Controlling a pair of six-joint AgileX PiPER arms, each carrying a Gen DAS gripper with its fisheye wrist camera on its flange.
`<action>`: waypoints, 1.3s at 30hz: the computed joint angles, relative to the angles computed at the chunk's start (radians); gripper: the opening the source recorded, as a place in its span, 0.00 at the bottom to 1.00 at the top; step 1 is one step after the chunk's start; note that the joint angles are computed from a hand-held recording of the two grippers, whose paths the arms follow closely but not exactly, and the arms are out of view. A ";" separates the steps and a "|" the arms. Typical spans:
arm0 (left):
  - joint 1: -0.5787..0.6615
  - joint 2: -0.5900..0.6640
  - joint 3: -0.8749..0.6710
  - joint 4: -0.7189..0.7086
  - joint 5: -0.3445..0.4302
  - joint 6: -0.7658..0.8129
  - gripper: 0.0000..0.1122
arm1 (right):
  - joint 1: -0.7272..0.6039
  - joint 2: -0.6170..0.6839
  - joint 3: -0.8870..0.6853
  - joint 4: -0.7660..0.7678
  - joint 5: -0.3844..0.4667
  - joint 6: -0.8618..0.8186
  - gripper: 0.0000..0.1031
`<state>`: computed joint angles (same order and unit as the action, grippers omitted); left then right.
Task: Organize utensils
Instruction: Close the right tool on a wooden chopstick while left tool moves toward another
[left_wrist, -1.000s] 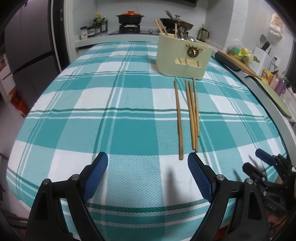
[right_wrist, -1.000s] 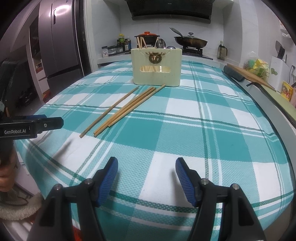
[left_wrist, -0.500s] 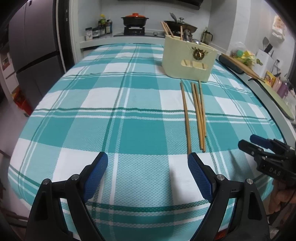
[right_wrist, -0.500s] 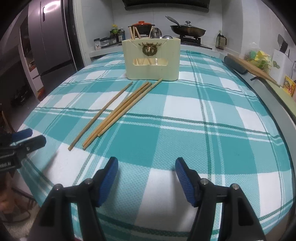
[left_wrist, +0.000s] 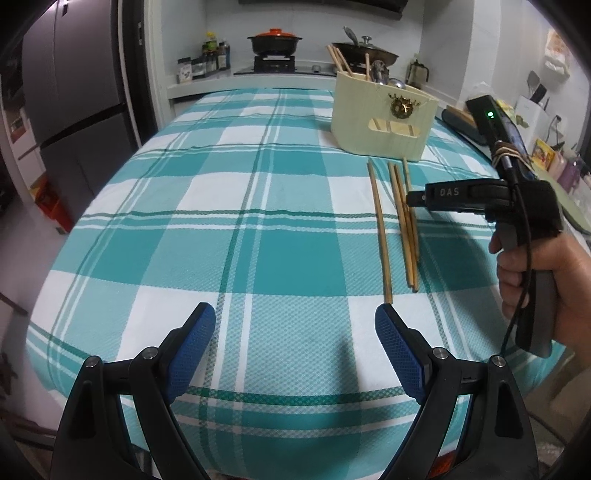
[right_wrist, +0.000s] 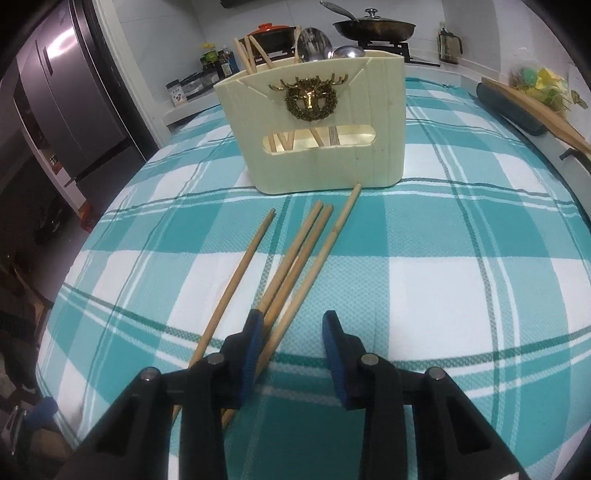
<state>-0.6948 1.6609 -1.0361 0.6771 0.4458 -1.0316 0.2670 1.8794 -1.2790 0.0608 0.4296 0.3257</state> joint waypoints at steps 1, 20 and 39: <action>0.001 0.001 0.000 -0.002 0.002 0.001 0.80 | 0.008 0.032 -0.040 -0.037 0.038 0.017 0.32; 0.042 0.057 -0.055 -0.100 -0.003 0.106 0.80 | 0.000 -0.085 0.167 -0.549 0.026 0.495 0.07; 0.041 0.502 -0.663 -0.344 0.151 0.563 0.74 | -0.001 -0.245 0.443 -0.969 -0.069 0.857 0.31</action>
